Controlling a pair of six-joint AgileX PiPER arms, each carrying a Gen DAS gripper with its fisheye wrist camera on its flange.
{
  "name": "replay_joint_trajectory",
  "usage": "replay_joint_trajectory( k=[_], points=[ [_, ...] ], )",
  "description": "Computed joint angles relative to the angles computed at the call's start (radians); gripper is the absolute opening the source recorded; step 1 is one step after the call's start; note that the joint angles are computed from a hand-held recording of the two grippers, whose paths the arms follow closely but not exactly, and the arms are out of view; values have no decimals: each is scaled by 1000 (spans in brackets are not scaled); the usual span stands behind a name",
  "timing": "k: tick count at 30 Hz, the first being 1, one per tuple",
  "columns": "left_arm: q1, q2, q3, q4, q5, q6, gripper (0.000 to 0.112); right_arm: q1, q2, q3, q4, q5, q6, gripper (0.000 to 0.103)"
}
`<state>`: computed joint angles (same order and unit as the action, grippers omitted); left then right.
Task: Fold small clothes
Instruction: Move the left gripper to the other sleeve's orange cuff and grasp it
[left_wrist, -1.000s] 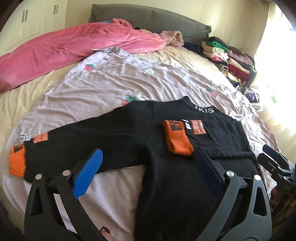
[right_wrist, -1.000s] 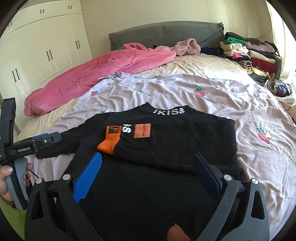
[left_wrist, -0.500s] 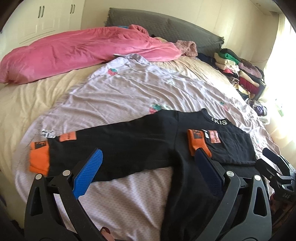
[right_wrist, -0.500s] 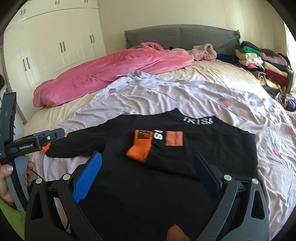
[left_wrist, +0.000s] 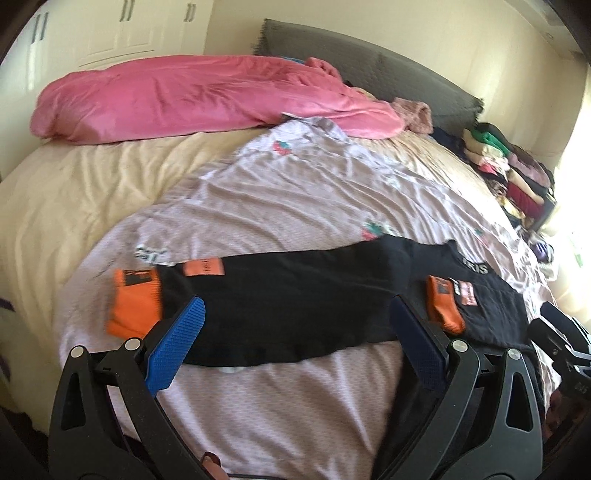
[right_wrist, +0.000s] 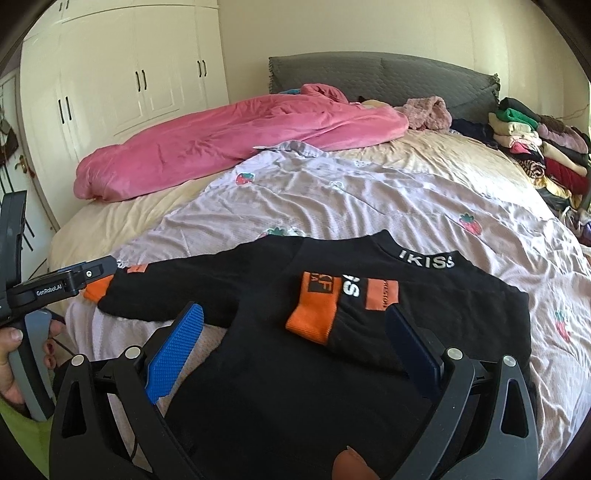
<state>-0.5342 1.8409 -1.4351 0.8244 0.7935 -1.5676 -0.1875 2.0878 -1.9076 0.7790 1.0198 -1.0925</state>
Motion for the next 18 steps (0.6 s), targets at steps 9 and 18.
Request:
replay_joint_trajectory(
  k=[9,18],
  points=[
    [69,-106,175,44,-56,-127,93,55,10,-17,-9,12,6,98],
    [165,-200,351,99,-120,-286,93,92,10,2,-22,-6,-1,98]
  ],
)
